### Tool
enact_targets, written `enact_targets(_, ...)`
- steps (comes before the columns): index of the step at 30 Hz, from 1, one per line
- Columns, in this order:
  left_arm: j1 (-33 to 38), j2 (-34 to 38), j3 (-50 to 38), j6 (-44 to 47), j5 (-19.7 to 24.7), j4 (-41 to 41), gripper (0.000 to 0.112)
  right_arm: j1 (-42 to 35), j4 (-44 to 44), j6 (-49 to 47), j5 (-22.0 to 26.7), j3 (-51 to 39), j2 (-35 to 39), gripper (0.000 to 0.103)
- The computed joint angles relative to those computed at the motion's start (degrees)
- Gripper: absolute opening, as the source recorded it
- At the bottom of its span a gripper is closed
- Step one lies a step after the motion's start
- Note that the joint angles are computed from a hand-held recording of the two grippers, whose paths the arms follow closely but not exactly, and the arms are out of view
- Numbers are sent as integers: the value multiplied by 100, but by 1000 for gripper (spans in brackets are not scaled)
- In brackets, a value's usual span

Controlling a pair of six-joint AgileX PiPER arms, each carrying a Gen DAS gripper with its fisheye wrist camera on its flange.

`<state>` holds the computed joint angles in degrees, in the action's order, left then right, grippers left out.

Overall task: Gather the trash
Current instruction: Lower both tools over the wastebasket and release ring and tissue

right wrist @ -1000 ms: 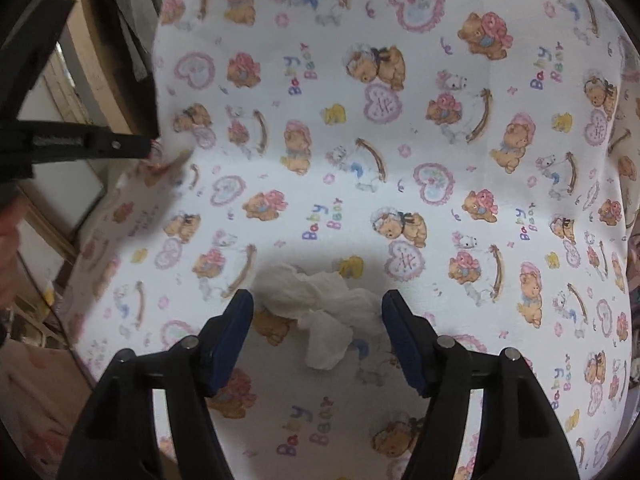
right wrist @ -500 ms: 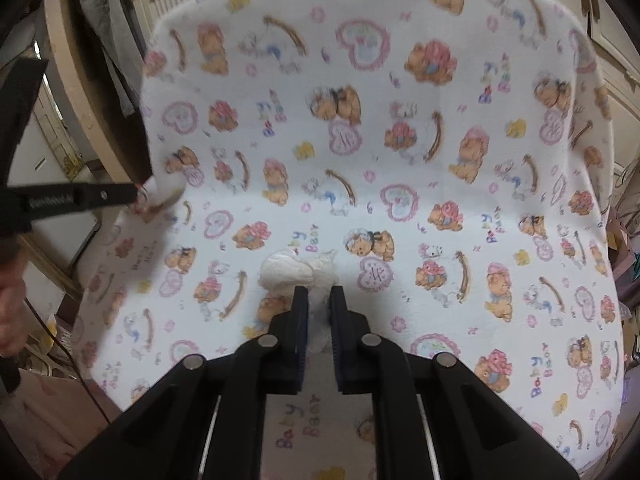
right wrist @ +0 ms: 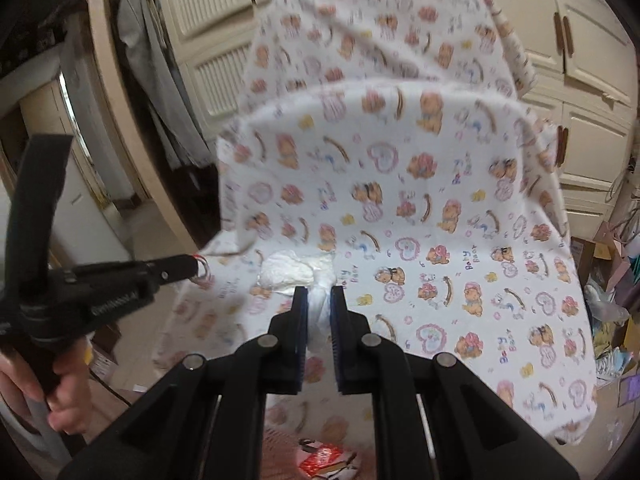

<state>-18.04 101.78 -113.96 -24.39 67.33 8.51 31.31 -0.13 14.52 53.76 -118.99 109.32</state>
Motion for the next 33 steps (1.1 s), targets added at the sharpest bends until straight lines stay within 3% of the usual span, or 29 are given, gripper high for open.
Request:
enact_targets(6,-638,-986,975,-885,-40,773,0,521,-562,531,-376,1176,-1009,10)
enact_targets(15,-920,-2114,3043,-1876,-731,948,0,1203,-1207,1390,-546,2731,-2034,10)
enact_targets(23,-632,-1958,3983,-1561,-1254,427,0,1158,-1106,1658,-780,3496,-1822,10)
enact_targets(33,-186,-1374,4240,-870,-1562,-642,0,733,125,811,-658,3429,-997,11)
